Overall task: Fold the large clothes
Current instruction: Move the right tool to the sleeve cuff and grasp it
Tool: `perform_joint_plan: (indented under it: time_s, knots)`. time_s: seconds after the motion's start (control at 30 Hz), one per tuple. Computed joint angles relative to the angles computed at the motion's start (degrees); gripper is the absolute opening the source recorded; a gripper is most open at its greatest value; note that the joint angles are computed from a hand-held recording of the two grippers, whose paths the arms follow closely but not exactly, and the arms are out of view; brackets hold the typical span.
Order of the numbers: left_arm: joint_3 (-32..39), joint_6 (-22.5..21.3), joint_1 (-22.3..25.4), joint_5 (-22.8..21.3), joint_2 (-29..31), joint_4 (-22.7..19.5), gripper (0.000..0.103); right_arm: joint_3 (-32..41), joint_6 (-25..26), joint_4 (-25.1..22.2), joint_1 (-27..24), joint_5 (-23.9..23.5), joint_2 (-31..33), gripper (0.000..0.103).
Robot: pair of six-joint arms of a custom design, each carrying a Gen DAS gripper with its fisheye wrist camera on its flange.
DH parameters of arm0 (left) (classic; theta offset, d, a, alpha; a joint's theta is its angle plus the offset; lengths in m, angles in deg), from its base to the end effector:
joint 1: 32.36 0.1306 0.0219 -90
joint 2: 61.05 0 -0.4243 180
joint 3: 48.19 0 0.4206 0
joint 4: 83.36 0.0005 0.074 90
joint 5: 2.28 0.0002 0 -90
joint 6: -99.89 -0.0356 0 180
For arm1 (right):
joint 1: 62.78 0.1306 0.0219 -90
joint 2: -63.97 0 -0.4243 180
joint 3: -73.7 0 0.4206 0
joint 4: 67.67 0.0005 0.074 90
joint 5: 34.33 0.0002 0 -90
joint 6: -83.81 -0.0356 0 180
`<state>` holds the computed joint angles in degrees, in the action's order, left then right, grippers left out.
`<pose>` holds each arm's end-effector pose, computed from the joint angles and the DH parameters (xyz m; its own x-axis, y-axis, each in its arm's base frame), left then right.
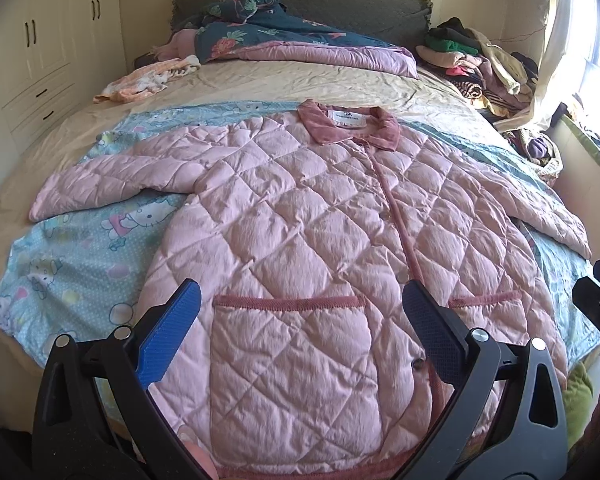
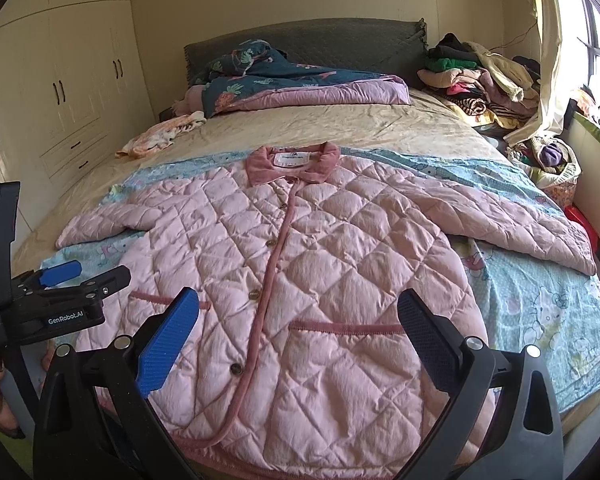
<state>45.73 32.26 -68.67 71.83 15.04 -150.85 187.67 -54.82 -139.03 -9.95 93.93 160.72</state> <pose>0.3199 -0.2236 0.5886 -0.7304 0.0825 -0.6780 0.1608 0.9855 -0.0534 0.3400 0.4112 0.5937 -0.6287 0.1461 -0.7638 0.0988 0.9892 0.1079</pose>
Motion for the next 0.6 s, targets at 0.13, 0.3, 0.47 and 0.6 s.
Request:
perform_joint_plan:
  time_s: [0.13,0.3,0.47,0.6]
  knots:
    - [3.22,-0.81,0.41,0.82,3.30,0.13,0.095,0.54,0.34,0.59,-3.05,-1.22,0.26,0.099]
    - [7.22,-1.54,0.66,0.97,7.56,0.06,0.095,0.91,0.42,0.21,-6.51,-1.92,0.54,0.099]
    - [11.45,-1.76,1.91,2.82,12.16,0.19,0.095,-0.82,-1.47,1.08,-10.44,-2.20,-0.49,0.099]
    - [15.04,-1.89,2.61,3.89,15.87,-0.03,0.095,-2.77,-2.81,1.72,-14.04,-3.35,-1.43,0.099]
